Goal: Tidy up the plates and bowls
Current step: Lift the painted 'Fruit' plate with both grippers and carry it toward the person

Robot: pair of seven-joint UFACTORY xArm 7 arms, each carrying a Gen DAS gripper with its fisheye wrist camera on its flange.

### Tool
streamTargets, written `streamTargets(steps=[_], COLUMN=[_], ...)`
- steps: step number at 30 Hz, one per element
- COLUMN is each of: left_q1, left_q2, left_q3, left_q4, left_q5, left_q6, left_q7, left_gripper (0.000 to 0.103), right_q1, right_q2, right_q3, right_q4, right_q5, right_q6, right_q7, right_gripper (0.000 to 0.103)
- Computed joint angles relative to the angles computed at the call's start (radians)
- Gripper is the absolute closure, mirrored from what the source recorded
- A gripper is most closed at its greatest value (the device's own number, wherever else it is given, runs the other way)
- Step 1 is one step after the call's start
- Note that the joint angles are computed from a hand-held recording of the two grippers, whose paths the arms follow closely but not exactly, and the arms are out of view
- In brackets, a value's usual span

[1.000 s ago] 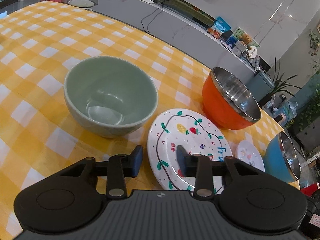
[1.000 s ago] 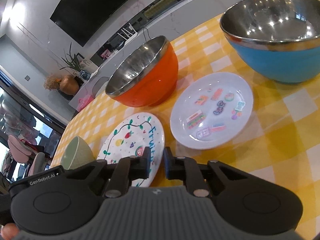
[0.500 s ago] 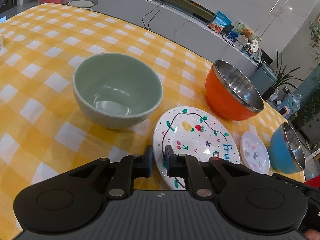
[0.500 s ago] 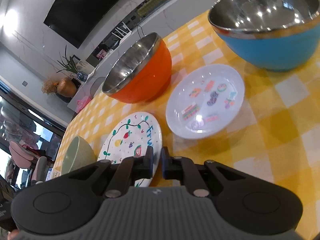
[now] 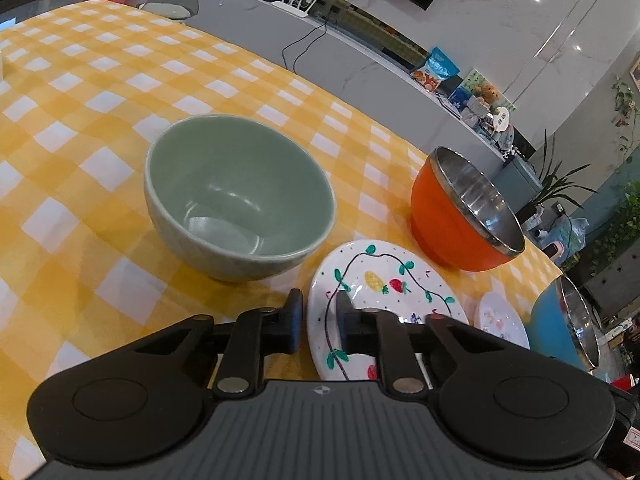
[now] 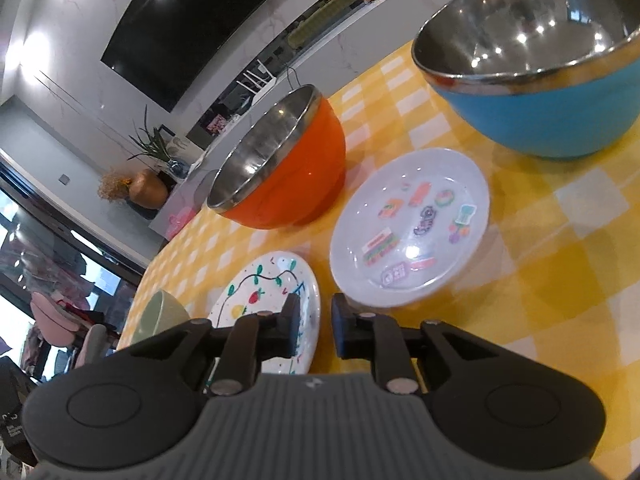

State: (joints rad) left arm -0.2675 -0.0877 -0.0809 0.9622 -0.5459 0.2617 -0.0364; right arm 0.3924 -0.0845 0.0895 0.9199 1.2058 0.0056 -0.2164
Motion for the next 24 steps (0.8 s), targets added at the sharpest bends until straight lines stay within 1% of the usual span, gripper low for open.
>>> streamTargets(steps=[1,2,4,5,6,8,9,10,13,15,17,18,19,22,24], left_q1=[-0.002,0.002,0.005,0.005,0.005,0.005,0.006,0.005,0.006,0.001,0.001,0.003,0.003,-0.005,-0.013], left_q2=[0.001,0.001,0.001,0.0,0.0,-0.001,-0.003,-0.007,-0.019,-0.028,-0.037,-0.042,-0.049,-0.073,-0.089], left_q3=[0.0,-0.004,-0.008,-0.009,-0.01,-0.008,-0.008,-0.008,-0.007,0.0,0.002,0.001,0.001,0.006,0.013], left_q4=[0.002,0.001,-0.001,-0.002,-0.002,0.0,0.001,-0.001,-0.009,-0.013,-0.018,-0.023,-0.029,-0.045,-0.054], left_q5=[-0.005,0.013,0.038,0.046,0.055,0.061,0.067,0.071,0.092,0.074,0.078,0.085,0.092,0.09,0.082], left_q6=[0.0,-0.003,-0.007,-0.009,-0.009,0.0,0.007,0.008,0.011,0.018,0.021,0.021,0.017,0.008,0.008], left_q7=[0.002,-0.017,-0.043,-0.051,-0.061,-0.074,-0.082,-0.084,-0.101,-0.091,-0.099,-0.106,-0.113,-0.12,-0.113], left_gripper=[0.086,0.086,0.086,0.087,0.088,0.09,0.09,0.09,0.09,0.09,0.09,0.09,0.09,0.09,0.09], right_q1=[0.01,0.012,0.005,0.0,-0.008,-0.021,-0.03,-0.036,-0.047,-0.049,-0.049,-0.05,-0.052,-0.037,-0.033], right_q2=[0.005,0.009,0.015,0.016,0.017,0.017,0.015,0.012,0.0,-0.013,-0.019,-0.025,-0.033,-0.057,-0.072], right_q3=[-0.007,-0.009,0.0,0.006,0.012,0.017,0.023,0.032,0.044,0.038,0.033,0.032,0.032,0.024,0.02], right_q4=[0.011,0.021,0.034,0.038,0.038,0.047,0.048,0.045,0.028,0.019,0.016,0.011,0.004,-0.008,-0.018], right_q5=[0.054,0.101,0.18,0.216,0.228,0.328,0.358,0.352,0.266,0.253,0.257,0.244,0.207,0.223,0.214], right_q6=[0.004,0.01,0.014,0.014,0.016,0.031,0.034,0.03,0.031,0.052,0.065,0.073,0.081,0.089,0.096], right_q7=[-0.053,-0.099,-0.166,-0.197,-0.204,-0.269,-0.28,-0.269,-0.183,-0.153,-0.142,-0.123,-0.083,-0.085,-0.065], right_gripper=[0.088,0.09,0.092,0.094,0.098,0.099,0.099,0.099,0.099,0.099,0.1,0.1,0.1,0.1,0.1])
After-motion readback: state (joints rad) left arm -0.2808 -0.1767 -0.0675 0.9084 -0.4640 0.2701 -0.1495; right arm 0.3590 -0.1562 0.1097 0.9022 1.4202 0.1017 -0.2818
